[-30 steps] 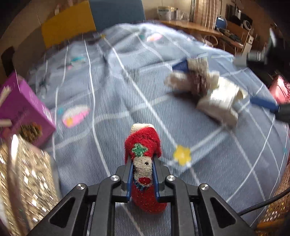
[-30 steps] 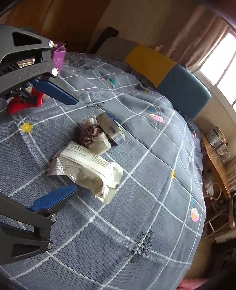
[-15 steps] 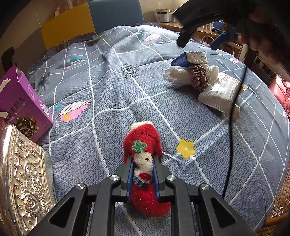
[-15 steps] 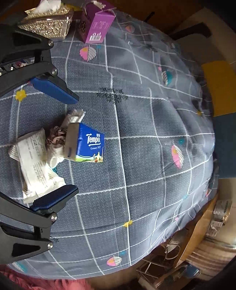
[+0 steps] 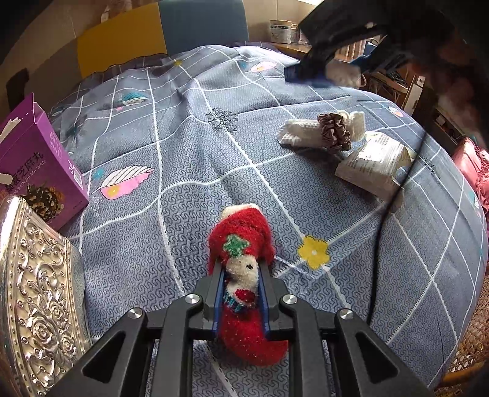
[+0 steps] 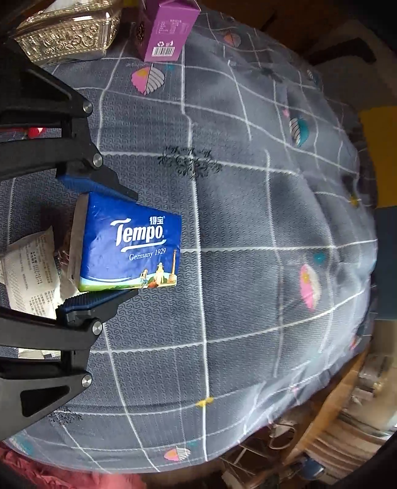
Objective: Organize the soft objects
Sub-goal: 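Grasp the blue Tempo tissue pack with the right tool while the left tool lifts the sock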
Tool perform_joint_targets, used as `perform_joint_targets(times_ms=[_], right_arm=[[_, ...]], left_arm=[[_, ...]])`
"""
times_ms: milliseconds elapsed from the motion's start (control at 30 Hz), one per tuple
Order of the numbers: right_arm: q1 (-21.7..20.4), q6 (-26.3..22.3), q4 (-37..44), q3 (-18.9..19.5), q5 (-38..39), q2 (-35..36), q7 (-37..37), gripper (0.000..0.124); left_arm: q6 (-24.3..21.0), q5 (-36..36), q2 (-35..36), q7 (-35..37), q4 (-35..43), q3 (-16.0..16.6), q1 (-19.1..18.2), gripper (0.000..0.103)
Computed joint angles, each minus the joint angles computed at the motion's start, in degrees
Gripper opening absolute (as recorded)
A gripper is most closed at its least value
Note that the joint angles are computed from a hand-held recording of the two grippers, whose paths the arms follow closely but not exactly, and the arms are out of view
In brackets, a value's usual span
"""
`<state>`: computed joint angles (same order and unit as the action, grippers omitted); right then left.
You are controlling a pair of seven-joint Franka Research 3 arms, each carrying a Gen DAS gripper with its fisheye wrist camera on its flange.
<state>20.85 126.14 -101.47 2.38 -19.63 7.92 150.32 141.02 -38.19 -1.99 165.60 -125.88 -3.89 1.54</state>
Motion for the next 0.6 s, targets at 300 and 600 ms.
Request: perform_joint_targets(times_ms=[300, 600], right_arm=[[5.5, -2.7, -7.7, 5.4, -6.5, -5.0, 11.9, 0.054], [7.1, 1.9, -10.7, 5.1, 0.1, -1.5, 10.4, 0.052]], left_arm=[[-2.8, 3.4, 1.2, -6.5, 2.7, -0.1, 0.4, 0.017], [-7.3, 4.0, 3.2, -13.0, 12.1, -1.0, 1.4, 0.014]])
